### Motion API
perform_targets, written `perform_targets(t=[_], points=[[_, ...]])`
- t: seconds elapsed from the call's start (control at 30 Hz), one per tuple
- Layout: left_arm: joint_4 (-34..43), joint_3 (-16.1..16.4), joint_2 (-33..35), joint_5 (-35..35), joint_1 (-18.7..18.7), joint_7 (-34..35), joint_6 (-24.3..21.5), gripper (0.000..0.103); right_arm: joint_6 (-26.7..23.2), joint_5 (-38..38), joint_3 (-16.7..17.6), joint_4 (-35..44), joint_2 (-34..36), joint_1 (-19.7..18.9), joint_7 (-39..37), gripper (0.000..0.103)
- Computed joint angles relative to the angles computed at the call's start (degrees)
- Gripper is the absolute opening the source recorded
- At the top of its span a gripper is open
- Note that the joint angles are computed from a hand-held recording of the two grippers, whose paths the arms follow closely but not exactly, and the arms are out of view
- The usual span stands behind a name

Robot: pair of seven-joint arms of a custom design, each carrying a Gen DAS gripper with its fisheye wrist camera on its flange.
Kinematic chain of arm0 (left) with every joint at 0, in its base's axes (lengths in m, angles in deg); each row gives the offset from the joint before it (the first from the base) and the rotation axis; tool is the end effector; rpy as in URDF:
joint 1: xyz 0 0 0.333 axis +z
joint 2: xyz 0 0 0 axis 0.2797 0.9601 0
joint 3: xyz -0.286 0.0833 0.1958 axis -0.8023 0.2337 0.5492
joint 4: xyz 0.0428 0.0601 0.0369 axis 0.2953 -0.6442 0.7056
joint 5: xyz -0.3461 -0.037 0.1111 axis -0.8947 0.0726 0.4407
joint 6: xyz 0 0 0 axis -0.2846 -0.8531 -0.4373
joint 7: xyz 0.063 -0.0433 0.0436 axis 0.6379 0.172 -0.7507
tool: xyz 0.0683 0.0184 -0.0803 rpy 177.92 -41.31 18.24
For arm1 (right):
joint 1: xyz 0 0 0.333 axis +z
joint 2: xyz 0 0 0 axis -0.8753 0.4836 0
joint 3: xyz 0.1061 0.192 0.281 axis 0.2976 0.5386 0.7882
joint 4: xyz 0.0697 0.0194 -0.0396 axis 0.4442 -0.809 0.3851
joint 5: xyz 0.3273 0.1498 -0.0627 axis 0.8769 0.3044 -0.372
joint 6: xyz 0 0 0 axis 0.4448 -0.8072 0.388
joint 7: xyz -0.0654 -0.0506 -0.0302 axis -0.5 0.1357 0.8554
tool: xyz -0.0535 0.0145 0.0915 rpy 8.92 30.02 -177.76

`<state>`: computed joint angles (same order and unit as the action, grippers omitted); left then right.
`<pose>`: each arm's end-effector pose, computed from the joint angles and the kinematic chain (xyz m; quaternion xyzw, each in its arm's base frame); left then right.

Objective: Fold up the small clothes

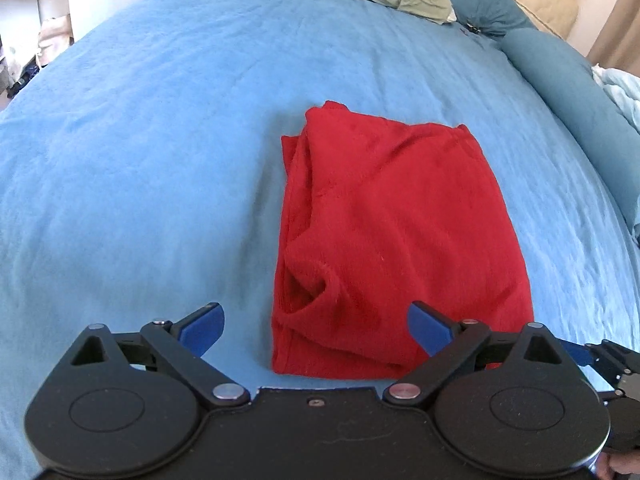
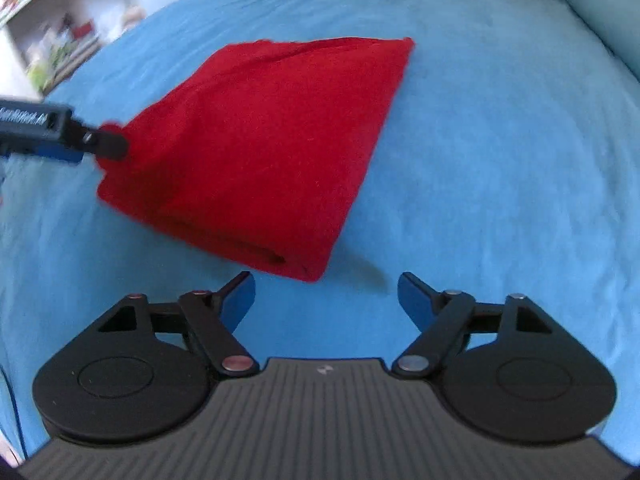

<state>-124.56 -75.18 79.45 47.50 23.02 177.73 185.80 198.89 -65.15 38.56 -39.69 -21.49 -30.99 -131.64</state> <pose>0.6378 -0.0776 0.3763 -0.5285 0.7994 -0.2778 0.0674 0.4848 0.3141 0.3473 -0.5559 0.7674 -0.2307 0.2212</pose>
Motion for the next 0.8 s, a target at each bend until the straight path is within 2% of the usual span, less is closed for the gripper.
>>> perform_targets(t=[0.1,0.17,0.23,0.27,0.37,0.43,0.53,0.57,0.7,0.8], points=[[-0.1,0.3,0.0,0.6,-0.3,-0.5,0.4,0.099,-3.3,-0.5,0.0,2.7,1.9,1.3,1.5,0.09],[0.0,0.4,0.2,1.2,-0.6,-1.0,0.5,0.099,-4.8,0.6,0.1,4.4,3.1,1.7,0.0,0.086],[0.1,0.4,0.3,1.4,-0.6,-1.6,0.6,0.099,-7.5,0.7,-0.3,5.0,3.2,2.7,1.2,0.078],[0.3,0.4,0.5,1.6,-0.6,-1.8,0.7,0.099,-7.9,-0.5,-0.9,4.8,3.2,2.9,3.0,0.077],[0.2,0.1,0.7,1.7,-0.5,-2.0,1.3,0.099,-13.8,-2.6,-0.9,6.2,3.0,4.2,6.2,0.077],[0.5,0.5,1.1,2.8,-0.8,-2.6,1.4,0.099,-17.9,0.2,0.3,7.6,3.4,4.0,2.5,0.077],[0.9,2.0,1.9,6.0,-1.7,-4.7,1.5,0.096,-19.8,3.8,1.6,7.4,3.5,3.4,-4.4,0.072],[0.9,2.5,2.1,7.3,-2.0,-5.5,1.4,0.096,-20.3,4.9,1.9,6.9,3.5,3.3,-6.5,0.072],[0.3,5.1,3.3,14.0,-3.3,-8.5,2.5,0.095,-16.5,4.6,1.7,3.8,3.1,2.7,-8.4,0.072],[-0.4,3.2,3.9,15.0,-0.9,-6.9,3.4,0.095,-14.2,3.7,1.2,3.1,3.3,2.1,-9.9,0.073]])
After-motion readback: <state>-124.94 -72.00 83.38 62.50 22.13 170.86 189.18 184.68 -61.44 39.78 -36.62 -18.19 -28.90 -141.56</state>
